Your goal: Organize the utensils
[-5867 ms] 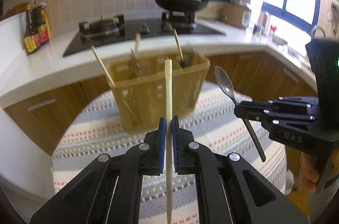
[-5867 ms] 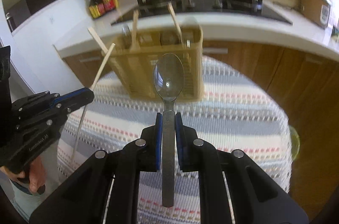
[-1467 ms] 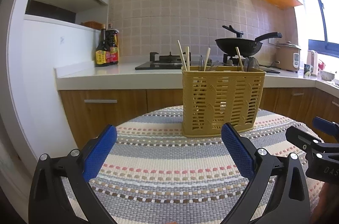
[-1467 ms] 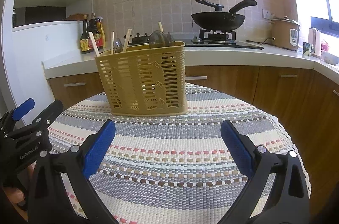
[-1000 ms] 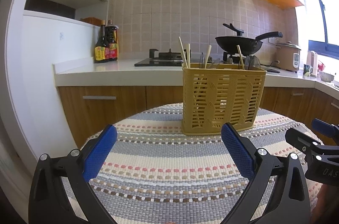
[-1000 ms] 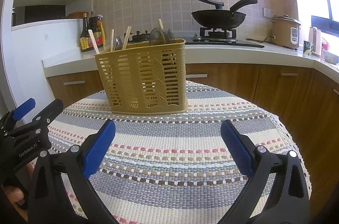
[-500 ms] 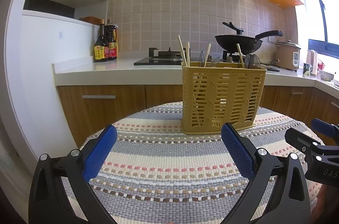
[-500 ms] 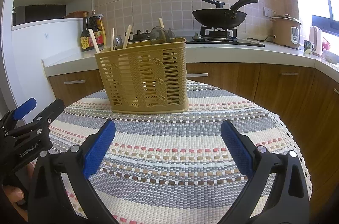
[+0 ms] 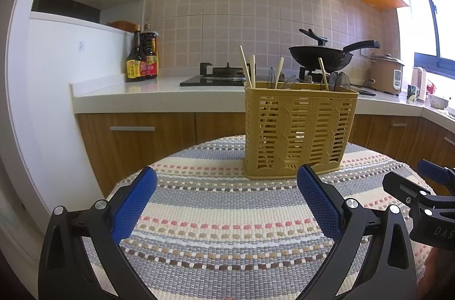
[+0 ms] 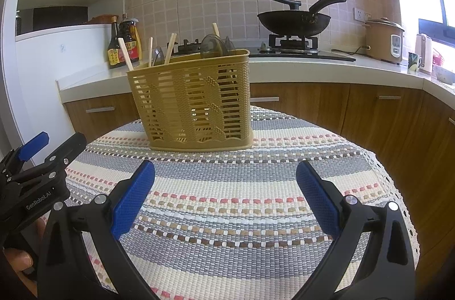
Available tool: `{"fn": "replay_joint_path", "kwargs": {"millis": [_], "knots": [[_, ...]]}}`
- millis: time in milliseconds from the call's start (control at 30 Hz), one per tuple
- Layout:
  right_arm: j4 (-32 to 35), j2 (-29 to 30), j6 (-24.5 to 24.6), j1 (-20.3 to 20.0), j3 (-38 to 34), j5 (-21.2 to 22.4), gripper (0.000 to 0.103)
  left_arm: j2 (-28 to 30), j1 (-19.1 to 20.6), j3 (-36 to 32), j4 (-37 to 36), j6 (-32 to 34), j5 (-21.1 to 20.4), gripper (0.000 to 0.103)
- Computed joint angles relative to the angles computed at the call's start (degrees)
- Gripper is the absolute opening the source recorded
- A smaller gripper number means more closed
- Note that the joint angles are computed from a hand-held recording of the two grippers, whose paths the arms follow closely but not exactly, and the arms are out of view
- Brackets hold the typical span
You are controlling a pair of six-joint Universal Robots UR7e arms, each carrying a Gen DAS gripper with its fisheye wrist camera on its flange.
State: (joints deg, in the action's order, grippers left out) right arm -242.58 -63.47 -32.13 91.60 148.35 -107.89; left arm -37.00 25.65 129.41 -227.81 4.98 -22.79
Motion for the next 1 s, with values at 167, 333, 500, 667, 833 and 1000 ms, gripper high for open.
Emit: {"fn": "replay_joint_path", "kwargs": {"millis": [167,333,500,667,833,1000], "knots": [[0.1,-0.1,0.1,0.0,0.0,0.0,0.095,-0.1,0.0,0.1,0.3,-0.3,0.1,0.095],[0.3,-0.2,0.2,-0.1,0.1,0.1,0.095,-0.1,0.0,0.1,0.3,-0.3,0.1,0.095],[0.4,-0.2,0.3,-0.1,0.0,0.1,0.095,0.0,0.0,0.0,0.4,-0.4,0.3,0.095],[0.5,-0.1,0.4,0.0,-0.1,-0.1,0.095,0.0,-0.1,0.0,1.1,-1.2,1.1,0.095],[0.5,-0.1,0.4,0.1,-0.1,-0.2,0.095,0.0,-0.2,0.1,1.0,-1.2,1.1,0.095],[0.5,-0.1,0.5,0.1,-0.1,-0.2,0.095,-0.1,-0.2,0.1,1.3,-1.4,1.3,0.095]]}}
